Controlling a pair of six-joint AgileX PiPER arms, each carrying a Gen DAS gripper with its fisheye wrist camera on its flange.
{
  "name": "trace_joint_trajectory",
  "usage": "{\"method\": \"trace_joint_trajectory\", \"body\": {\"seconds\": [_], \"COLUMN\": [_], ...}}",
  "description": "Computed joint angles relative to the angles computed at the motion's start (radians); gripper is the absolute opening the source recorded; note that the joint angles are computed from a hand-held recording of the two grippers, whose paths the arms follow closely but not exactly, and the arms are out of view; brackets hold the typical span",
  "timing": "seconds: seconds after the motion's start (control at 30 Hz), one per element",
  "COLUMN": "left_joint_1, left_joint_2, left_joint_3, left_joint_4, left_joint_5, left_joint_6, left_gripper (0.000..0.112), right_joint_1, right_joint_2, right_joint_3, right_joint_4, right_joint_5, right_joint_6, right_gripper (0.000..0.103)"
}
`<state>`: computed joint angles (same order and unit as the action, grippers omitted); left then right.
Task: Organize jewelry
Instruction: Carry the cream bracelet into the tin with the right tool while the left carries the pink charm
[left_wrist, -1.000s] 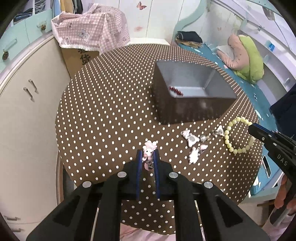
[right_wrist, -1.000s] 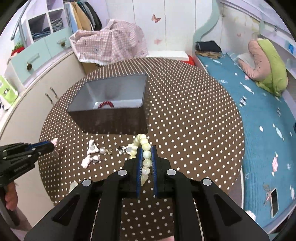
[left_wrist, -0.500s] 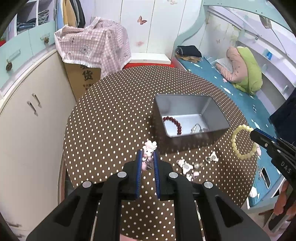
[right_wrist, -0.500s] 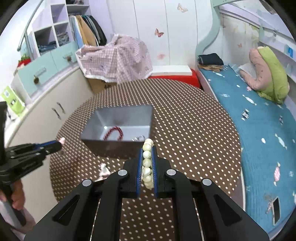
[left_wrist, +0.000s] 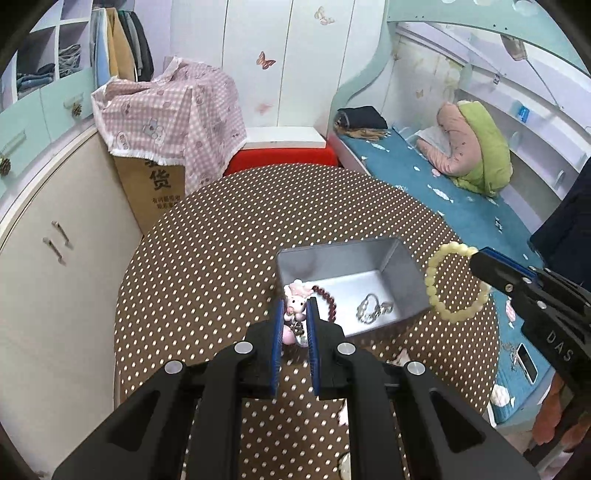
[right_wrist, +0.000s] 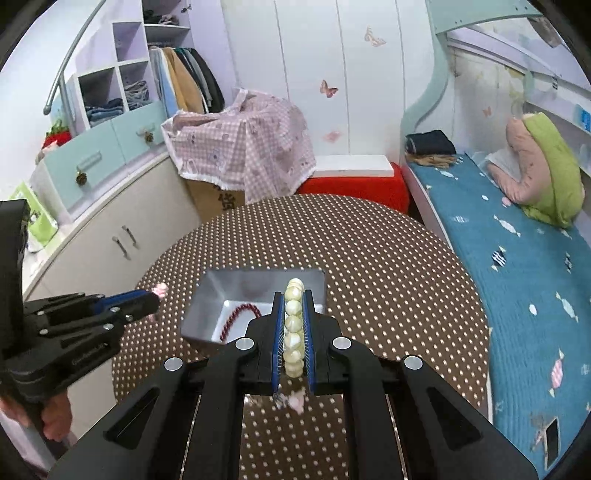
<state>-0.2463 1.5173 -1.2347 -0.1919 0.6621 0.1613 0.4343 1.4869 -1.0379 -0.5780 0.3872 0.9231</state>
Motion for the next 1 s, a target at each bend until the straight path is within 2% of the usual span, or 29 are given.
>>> {"method": "trace_joint_trajectory", "body": {"seconds": [0.17, 0.43, 0.7, 0.8, 0.9, 0.93, 0.97, 1.0], "left_joint_1": [-0.026, -0.042, -0.048, -0.048, -0.057, -0.059, -0.060, -0.059], "left_joint_2": [0.055, 0.161, 0.266, 0.265, 0.240, 0.234, 0.225, 0.212], "left_joint_3": [-0.067, -0.165, -0.250, -0.246, -0.213, -0.208, -0.199, -0.181], "left_joint_4": [0.010, 0.025, 0.086, 0.100, 0.156, 0.164, 0.164, 0.156], "left_joint_5": [0.009, 0.038, 0.078, 0.074, 0.047, 0.047, 0.045, 0.032], "left_joint_6": [-0.020, -0.053, -0.110, -0.121, -0.168, -0.175, -0.179, -0.173], "left_gripper": [0.011, 0.011, 0.011, 0.011, 0.012, 0.015, 0.029, 0.045], "right_joint_1": [-0.019, -0.071, -0.080, -0.072, -0.044, -0.045, -0.045, -0.044], "right_joint_2": [0.054, 0.157, 0.223, 0.220, 0.213, 0.210, 0.206, 0.202], "right_joint_3": [-0.059, -0.140, -0.177, -0.174, -0.175, -0.175, -0.172, -0.171], "right_joint_4": [0.045, 0.252, 0.318, 0.309, 0.197, 0.208, 0.216, 0.205], "right_joint_5": [-0.011, -0.014, 0.006, 0.010, 0.041, 0.043, 0.043, 0.047], "right_joint_6": [-0.049, -0.238, -0.301, -0.295, -0.202, -0.211, -0.216, -0.201], "right_gripper": [0.010, 0.010, 0.010, 0.013, 0.013, 0.020, 0.030, 0.063]}}
